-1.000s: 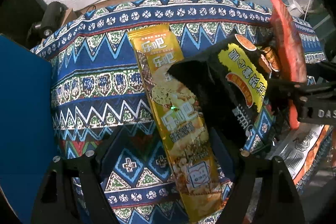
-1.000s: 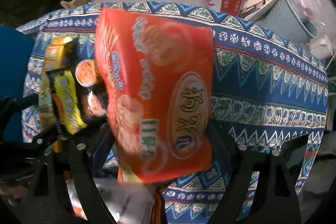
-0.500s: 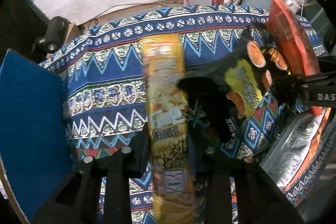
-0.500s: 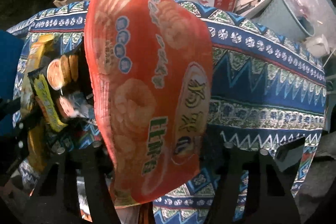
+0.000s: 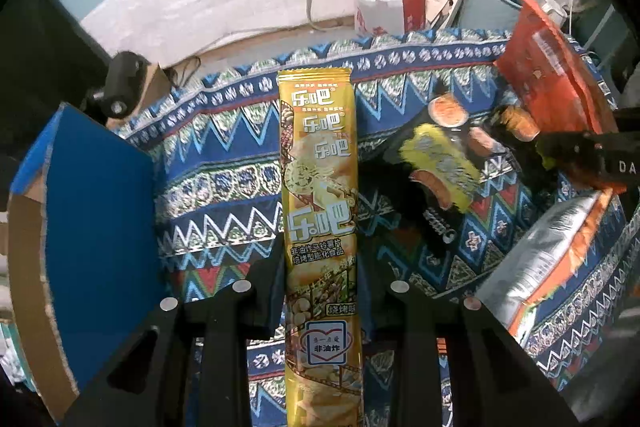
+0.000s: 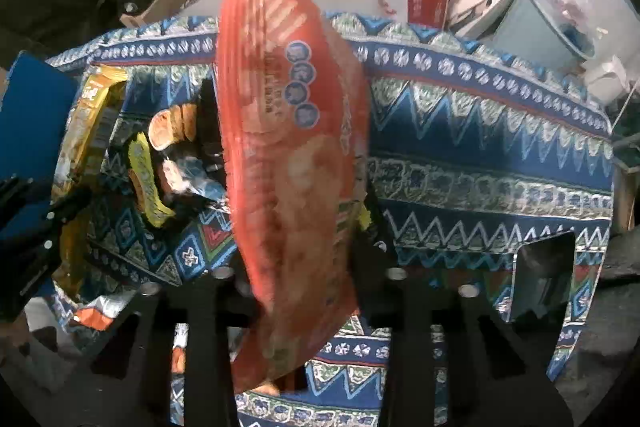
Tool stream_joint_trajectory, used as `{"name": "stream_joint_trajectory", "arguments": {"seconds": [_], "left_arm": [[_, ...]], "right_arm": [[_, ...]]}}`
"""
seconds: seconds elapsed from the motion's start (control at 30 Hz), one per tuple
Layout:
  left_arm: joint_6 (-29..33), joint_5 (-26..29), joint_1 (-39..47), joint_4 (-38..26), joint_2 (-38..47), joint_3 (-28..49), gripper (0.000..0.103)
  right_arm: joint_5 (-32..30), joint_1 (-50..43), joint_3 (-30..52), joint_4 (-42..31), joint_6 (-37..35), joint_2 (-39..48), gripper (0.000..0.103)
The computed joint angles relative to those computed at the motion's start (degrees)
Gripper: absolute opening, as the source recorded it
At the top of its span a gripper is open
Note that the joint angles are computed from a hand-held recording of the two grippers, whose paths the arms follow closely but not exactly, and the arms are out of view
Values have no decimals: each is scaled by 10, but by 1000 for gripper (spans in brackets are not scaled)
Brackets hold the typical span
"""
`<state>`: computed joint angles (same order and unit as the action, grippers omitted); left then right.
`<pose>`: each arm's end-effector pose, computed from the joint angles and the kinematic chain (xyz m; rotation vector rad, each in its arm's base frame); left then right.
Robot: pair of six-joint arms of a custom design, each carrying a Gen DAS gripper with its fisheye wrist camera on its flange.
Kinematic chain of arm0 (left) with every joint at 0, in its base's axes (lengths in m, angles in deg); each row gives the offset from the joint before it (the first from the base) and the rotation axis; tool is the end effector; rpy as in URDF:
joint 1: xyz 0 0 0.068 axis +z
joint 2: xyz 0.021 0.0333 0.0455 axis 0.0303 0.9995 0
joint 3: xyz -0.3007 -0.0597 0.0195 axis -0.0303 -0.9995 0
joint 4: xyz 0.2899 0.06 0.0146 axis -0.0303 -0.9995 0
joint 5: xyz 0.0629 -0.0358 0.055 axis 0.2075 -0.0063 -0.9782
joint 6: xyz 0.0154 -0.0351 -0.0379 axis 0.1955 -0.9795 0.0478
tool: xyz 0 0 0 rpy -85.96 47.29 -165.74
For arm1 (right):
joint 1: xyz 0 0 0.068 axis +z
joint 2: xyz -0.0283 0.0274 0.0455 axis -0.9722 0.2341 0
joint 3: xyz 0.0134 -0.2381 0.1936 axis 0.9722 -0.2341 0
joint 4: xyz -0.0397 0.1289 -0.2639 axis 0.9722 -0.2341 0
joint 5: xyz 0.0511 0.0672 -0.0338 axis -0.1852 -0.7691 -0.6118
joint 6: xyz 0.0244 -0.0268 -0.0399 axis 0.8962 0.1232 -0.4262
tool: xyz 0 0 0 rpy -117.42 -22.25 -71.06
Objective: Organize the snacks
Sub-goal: 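Carry yellow pack into box with left gripper while right carries orange bag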
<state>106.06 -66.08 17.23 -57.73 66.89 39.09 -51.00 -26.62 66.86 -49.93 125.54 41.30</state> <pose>0.2071 0.0507 0.1701 0.9073 2.6503 0.0076 0.1450 0.1655 0.1152 0.2322 2.9003 0.1801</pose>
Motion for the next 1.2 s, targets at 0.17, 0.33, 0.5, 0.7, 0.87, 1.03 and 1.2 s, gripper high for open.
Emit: {"name": "stream_joint_trajectory", "arguments": {"seconds": [0.17, 0.33, 0.5, 0.7, 0.87, 1.03, 1.2], "left_arm": [[22, 26, 25, -36, -37, 12, 30], [49, 48, 50, -67, -78, 21, 30], [85, 76, 90, -105, -103, 38, 30], [122, 110, 133, -143, -123, 60, 30], [169, 143, 185, -178, -132, 84, 30], [221, 183, 249, -212, -127, 116, 30], [263, 211, 298, -236, -114, 141, 30]], "right_arm": [[23, 19, -2, -25, 20, -50, 26], [52, 38, 10, -64, 26, -75, 25], [87, 87, 42, -118, 57, -80, 24], [130, 130, 76, -170, 83, -100, 24], [168, 178, 117, -205, 103, -97, 24], [193, 210, 163, -221, 105, -79, 24], [205, 231, 196, -225, 102, -58, 24]]}}
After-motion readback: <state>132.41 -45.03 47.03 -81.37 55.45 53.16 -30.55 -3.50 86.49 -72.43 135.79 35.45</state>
